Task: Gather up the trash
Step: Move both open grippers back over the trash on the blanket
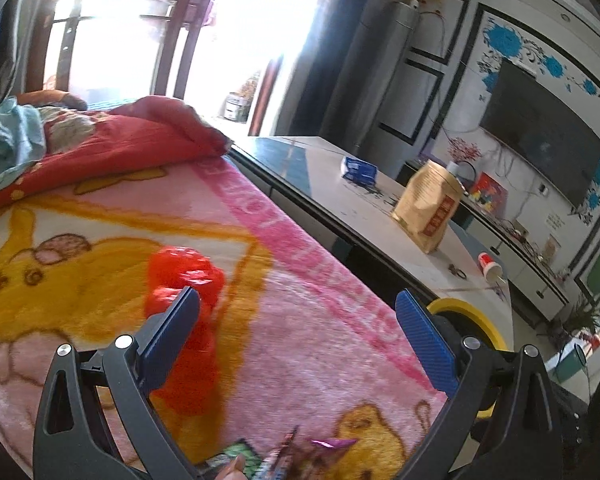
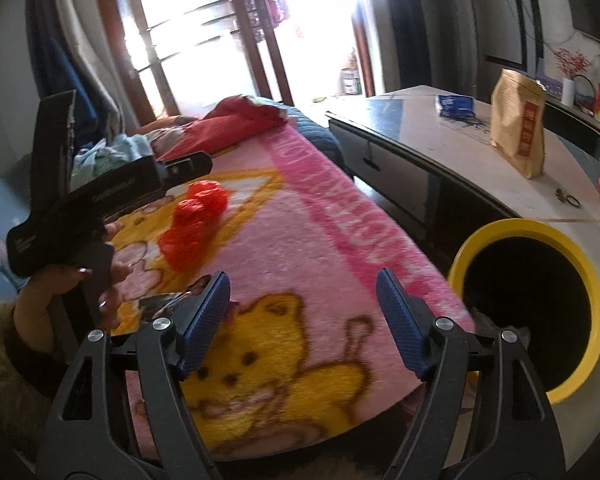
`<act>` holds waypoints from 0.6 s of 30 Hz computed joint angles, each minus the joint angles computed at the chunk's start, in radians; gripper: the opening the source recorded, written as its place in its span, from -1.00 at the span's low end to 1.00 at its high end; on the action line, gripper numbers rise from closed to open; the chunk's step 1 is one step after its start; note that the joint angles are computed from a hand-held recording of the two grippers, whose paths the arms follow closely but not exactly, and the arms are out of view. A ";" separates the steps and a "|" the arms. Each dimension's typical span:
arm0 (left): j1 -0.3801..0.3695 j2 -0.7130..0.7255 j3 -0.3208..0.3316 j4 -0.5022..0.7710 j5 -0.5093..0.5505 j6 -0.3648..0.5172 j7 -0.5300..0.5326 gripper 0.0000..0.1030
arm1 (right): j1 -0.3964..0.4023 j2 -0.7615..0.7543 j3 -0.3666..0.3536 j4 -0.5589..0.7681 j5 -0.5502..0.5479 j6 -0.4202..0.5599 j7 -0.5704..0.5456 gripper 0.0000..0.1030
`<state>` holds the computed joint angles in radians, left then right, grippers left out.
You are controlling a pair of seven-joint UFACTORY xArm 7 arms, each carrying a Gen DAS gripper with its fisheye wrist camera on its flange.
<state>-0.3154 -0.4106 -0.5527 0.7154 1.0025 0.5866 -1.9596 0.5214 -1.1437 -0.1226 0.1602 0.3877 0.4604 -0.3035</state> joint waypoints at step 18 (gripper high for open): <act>0.055 -0.250 -0.011 -0.193 -0.262 -0.005 0.126 0.85 | 0.244 0.087 0.069 0.015 0.052 -0.054 0.027 0.29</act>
